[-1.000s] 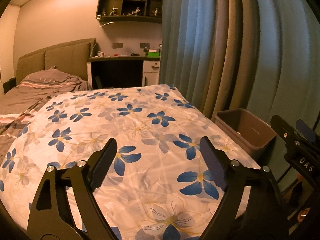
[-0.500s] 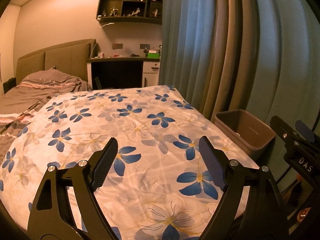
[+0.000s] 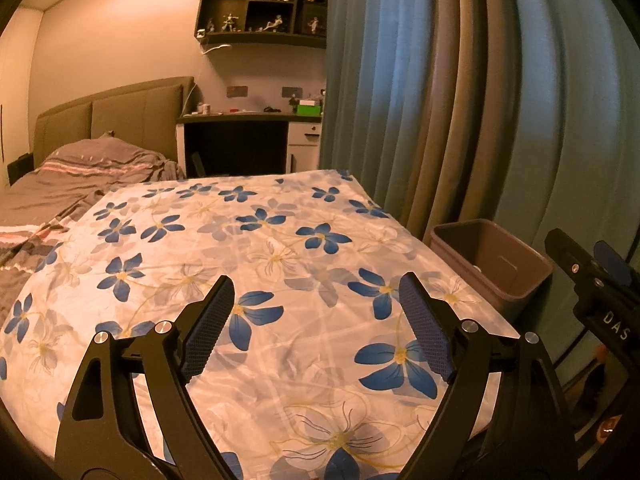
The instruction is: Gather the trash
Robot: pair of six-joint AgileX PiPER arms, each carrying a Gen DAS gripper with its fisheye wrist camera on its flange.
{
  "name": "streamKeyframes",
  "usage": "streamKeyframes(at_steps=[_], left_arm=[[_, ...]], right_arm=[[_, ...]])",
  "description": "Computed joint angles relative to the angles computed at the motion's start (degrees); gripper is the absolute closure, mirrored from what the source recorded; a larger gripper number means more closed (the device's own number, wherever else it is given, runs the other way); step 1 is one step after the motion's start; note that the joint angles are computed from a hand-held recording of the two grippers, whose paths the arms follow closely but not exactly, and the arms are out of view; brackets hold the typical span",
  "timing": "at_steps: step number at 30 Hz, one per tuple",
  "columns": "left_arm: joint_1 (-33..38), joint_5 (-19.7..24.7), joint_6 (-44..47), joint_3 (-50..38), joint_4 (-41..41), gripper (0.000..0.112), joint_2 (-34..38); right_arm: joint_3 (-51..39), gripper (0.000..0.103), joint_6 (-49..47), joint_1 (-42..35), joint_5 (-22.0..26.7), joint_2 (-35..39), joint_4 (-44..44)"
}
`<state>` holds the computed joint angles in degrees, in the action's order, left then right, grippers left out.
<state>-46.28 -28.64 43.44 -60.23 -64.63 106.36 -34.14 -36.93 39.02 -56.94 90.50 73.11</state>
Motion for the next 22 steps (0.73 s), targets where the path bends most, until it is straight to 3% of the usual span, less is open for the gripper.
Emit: streamKeyframes(at_steps=[22], left_arm=[[-1.4, -4.35, 0.12, 1.18, -1.27, 0.018, -0.67]], right_arm=[[-2.62, 0.006, 0.3, 1.58, -1.7, 1.72, 1.69]])
